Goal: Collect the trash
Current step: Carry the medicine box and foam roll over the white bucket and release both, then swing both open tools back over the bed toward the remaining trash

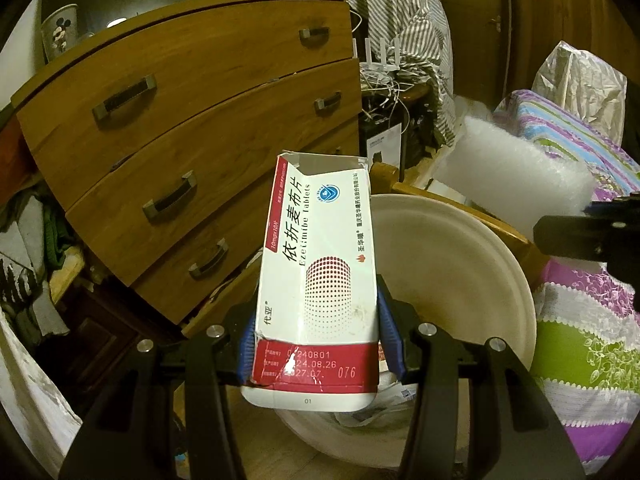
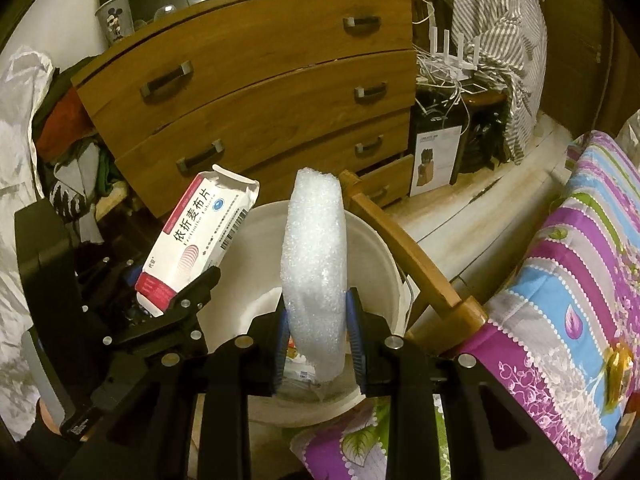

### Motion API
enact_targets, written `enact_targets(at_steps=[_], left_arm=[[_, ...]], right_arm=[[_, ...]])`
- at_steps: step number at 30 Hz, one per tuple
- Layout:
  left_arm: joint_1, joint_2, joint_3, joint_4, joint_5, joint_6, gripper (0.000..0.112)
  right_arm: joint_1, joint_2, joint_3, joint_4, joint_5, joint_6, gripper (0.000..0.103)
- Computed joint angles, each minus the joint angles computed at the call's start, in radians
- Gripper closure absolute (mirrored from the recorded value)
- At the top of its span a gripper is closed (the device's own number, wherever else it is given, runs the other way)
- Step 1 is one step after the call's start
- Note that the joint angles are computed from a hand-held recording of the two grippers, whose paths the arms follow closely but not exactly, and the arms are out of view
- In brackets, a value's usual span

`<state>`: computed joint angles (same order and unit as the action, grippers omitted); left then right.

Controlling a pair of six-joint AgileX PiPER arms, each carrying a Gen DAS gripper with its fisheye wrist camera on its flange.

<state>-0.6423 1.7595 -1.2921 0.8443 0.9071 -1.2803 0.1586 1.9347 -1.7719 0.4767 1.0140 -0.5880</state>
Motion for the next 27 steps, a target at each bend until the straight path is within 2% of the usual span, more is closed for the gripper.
enact_targets(at_steps=[2, 3, 4, 5, 7, 14, 21, 24, 27], left_arm=[[0.004, 0.004, -0.001, -0.001, -0.011, 0.01, 0.063], [0.011, 0.01, -0.006, -0.012, -0.027, 0.04, 0.061], [0.011, 0.018, -0.011, -0.019, -0.028, 0.053, 0.058], [0.011, 0.03, -0.021, -0.023, -0.014, 0.06, 0.05], [0.014, 0.039, -0.023, -0.017, -0.007, 0.045, 0.047], [0.01, 0.037, -0.025, -0.006, 0.01, 0.01, 0.047], [-0.024, 0.039, -0.052, 0.018, 0.075, -0.01, 0.044], [-0.041, 0.036, -0.063, 0.028, 0.1, -0.025, 0.04], [-0.073, 0.022, -0.069, 0.032, 0.11, -0.076, 0.031]], right_arm=[[0.004, 0.012, -0.011, 0.011, 0.006, -0.014, 0.068], [0.009, 0.02, -0.021, 0.001, 0.008, -0.009, 0.052], [0.016, 0.015, -0.009, -0.023, -0.022, 0.005, 0.04], [0.02, 0.005, 0.011, -0.034, -0.058, 0.008, 0.04], [0.012, 0.005, 0.015, -0.036, -0.07, 0.006, 0.04], [-0.013, -0.01, 0.052, -0.038, -0.098, -0.019, 0.04], [-0.023, -0.057, 0.121, -0.002, -0.134, -0.069, 0.04], [-0.034, -0.124, 0.207, 0.023, -0.207, -0.116, 0.04], [-0.068, -0.22, 0.334, 0.091, -0.318, -0.2, 0.04]])
